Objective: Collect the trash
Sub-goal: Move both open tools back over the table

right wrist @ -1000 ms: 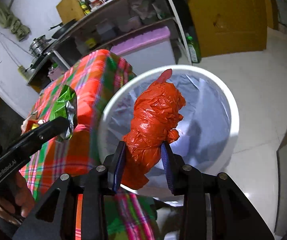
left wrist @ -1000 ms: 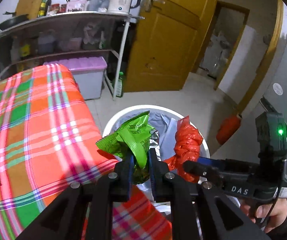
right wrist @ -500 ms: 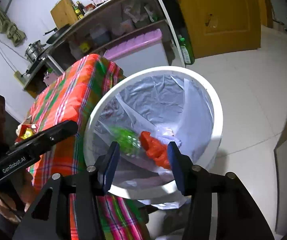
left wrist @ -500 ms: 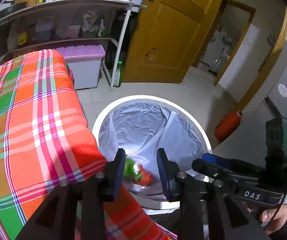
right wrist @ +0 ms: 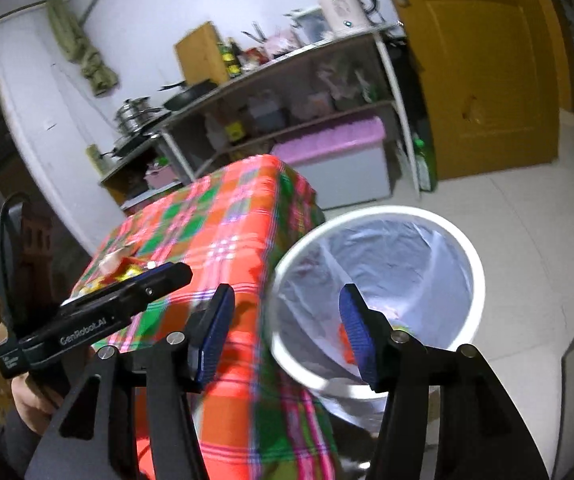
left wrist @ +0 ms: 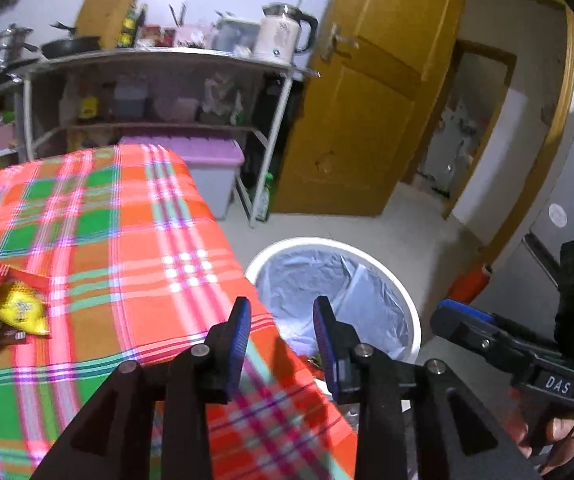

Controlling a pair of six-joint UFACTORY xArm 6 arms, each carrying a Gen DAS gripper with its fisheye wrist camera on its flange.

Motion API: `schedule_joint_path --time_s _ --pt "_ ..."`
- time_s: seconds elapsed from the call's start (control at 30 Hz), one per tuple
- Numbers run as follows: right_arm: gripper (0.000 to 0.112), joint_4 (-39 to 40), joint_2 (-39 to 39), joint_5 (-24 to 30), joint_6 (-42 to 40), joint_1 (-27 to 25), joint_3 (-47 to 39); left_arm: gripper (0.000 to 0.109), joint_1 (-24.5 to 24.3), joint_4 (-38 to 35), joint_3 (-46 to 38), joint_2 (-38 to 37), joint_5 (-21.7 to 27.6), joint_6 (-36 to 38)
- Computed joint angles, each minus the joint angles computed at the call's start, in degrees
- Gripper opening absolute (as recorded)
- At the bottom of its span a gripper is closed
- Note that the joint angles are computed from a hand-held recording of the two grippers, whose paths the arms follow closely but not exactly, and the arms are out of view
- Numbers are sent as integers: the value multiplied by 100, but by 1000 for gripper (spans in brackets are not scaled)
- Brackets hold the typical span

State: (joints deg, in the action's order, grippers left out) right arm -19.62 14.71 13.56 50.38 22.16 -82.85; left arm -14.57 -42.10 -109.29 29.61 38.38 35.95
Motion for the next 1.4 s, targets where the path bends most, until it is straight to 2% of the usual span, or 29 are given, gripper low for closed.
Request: schedule_joint_path --time_s 0.07,0.33,0.67,1.1,1.3,1.4 --pt "55 -163 -8 140 35 120 -109 32 48 -124 498 -391 -298 185" --pt "55 -276 173 504 -159 543 -583 32 318 -285 1808 -1441 -902 564" --pt "53 -246 584 796 -541 966 -1309 32 811 -401 2924 -2310 -1409 735" --pt "53 974 1796 1218 -2012 1312 -2967 32 1392 -28 3359 -2530 -1838 329" --pt "53 1324 2616 1948 -2451 1365 -4223 32 1680 429 3177 -2227 -1914 -187" --pt "53 1379 3225 2466 -2588 1366 -5211 36 1835 630 2981 -2001 -1846 -435"
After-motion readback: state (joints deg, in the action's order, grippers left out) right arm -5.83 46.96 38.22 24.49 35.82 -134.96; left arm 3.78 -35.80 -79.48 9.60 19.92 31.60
